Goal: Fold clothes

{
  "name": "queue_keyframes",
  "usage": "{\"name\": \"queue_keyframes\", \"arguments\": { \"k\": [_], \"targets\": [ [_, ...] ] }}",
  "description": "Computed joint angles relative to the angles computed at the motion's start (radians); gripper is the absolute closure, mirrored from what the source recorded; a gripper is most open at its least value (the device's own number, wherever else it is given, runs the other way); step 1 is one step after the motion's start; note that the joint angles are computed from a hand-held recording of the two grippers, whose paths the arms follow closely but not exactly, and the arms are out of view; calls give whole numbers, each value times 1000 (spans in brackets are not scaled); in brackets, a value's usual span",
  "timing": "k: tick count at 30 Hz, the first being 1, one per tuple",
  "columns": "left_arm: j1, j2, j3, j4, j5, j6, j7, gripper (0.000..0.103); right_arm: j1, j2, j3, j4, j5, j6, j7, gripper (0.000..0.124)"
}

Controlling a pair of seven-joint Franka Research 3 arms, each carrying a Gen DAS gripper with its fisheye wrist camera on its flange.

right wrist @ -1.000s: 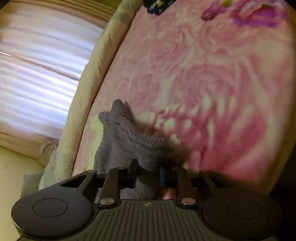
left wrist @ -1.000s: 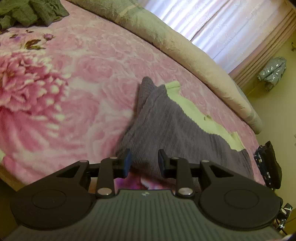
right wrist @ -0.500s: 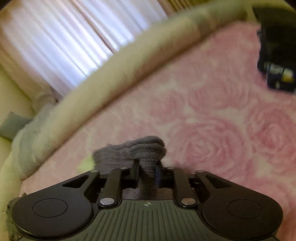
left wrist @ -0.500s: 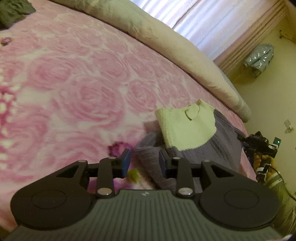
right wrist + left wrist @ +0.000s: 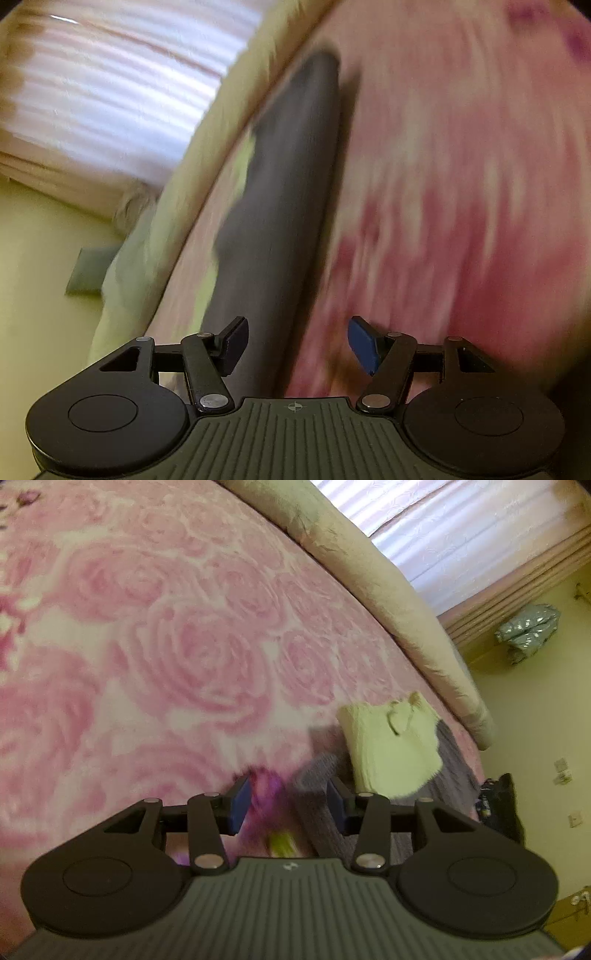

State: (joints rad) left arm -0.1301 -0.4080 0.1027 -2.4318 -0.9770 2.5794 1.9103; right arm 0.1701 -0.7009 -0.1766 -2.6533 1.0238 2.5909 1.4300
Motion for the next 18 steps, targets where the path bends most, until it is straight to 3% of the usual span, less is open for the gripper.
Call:
{"name": "queue_keyframes", "arguments": {
  "k": [3,5,11,12,13,15,18],
  "targets": [
    [4,-37,6,-29,15,-31,0,63,38,-59,40,-55,39,-21,64,60],
    [7,-60,13,-46,20,-41,-5,63,83,-62,50,-61,96,11,58,60],
    [-1,-119,40,-81,1,-45,-3,63,173,67,92,7,195,91,38,60],
    [-1,-125,41,-84,3,-45,-7,63,175,88,106,20,198,112,46,70],
    [-3,-132,45,-88,2,-47,-10,63,177,107,115,32,196,127,54,100],
    [-8,-148,51,-94,2,-53,-13,63,178,111,98,44,175,96,46,108],
    [-14,-177,62,-104,6,-69,-9,63,137,54,85,33,80,32,42,111]
  ]
}}
